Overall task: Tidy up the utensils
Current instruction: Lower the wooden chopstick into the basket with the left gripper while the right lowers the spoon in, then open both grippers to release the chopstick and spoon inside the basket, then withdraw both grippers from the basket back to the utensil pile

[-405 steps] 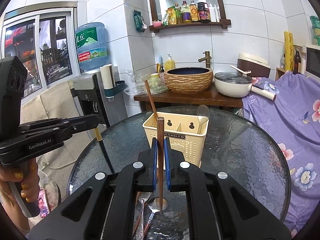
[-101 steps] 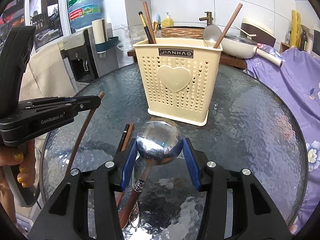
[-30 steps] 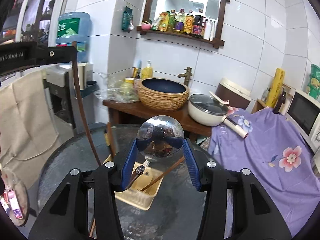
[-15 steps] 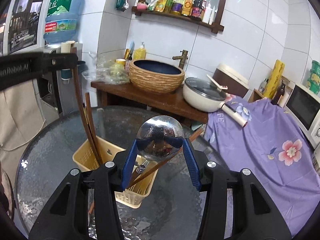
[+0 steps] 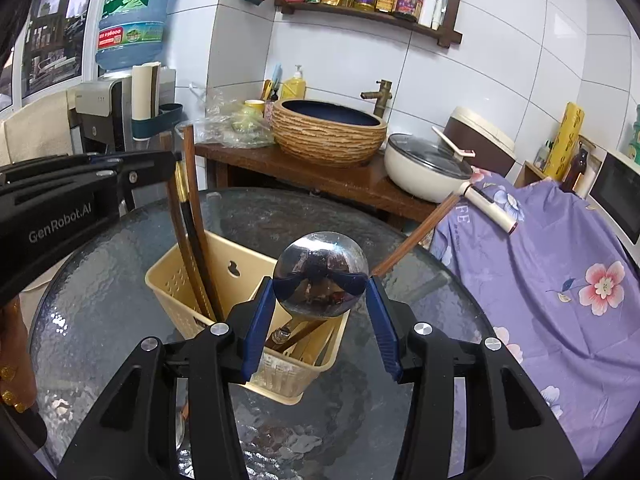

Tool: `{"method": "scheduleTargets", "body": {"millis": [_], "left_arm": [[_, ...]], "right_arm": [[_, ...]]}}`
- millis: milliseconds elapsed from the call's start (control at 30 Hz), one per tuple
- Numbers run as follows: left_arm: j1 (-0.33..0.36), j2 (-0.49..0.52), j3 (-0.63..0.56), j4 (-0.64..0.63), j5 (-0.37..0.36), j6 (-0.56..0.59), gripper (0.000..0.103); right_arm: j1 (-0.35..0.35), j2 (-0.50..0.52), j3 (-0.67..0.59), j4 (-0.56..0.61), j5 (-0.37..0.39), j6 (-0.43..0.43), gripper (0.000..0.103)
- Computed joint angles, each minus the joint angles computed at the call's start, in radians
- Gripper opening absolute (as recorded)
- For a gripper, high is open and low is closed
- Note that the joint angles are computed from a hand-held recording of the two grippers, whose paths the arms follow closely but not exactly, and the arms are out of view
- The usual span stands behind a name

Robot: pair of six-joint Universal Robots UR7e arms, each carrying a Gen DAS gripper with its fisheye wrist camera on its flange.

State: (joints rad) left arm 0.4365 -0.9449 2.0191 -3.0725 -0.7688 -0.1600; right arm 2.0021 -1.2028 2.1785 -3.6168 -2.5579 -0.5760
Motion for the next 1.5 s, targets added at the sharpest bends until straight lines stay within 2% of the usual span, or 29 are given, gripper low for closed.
{"method": "scheduleTargets", "body": {"millis": [333,400,467,733,767,800,833,900,1000,1067,1133,1267,1500], "left_arm": [[-0.007,-0.005,0.001,0.020,0.005,0.003,0.006],[-0.005,-0.007,-0.001,0.027,0.006,0.006,0.008],[-0.005,-0.007,-0.003,0.033,0.006,0.001,0.017],[-0.006,-0.004,-0.002,0.043,0.005,0.002,0.020],[-0.007,-0.004,-0.002,0.043,0.005,0.007,0.024],[-0.009,-0.004,-0.001,0.039,0.007,0.012,0.028],[-0.012,-0.004,0.002,0.033,0.013,0.015,0.037],[-0.016,-0.006,0.006,0.017,0.018,0.021,0.040],[-0.023,-0.025,0.020,-0.005,0.010,0.024,0.044],[-0.033,-0.046,0.041,-0.035,0.009,0.025,0.059],[-0.051,-0.070,0.080,-0.091,0.034,0.035,0.068],[-0.081,-0.138,0.179,-0.130,0.064,0.007,0.084],[-0.064,-0.204,0.293,0.038,0.061,-0.109,0.087]], "right_arm": [[-0.018,0.004,0.007,-0.005,0.010,0.018,0.048],[-0.020,0.005,0.009,-0.016,0.011,0.011,0.048],[-0.023,0.010,0.008,-0.027,0.004,-0.001,0.048],[-0.027,0.024,0.009,-0.044,-0.008,-0.015,0.050],[-0.026,0.025,0.010,-0.058,-0.005,-0.022,0.053],[-0.025,0.028,0.012,-0.074,-0.003,-0.031,0.063],[-0.023,0.031,0.013,-0.095,-0.003,-0.045,0.069],[-0.016,0.041,0.014,-0.148,-0.006,-0.084,0.069],[-0.007,0.024,0.035,-0.147,0.008,-0.066,0.069],[0.004,0.015,0.054,-0.184,0.016,-0.074,0.069],[0.017,0.004,0.080,-0.217,0.025,-0.076,0.069],[0.050,-0.029,0.166,-0.259,0.051,-0.019,0.069],[0.046,-0.052,0.296,-0.110,0.098,0.164,0.069]]}}
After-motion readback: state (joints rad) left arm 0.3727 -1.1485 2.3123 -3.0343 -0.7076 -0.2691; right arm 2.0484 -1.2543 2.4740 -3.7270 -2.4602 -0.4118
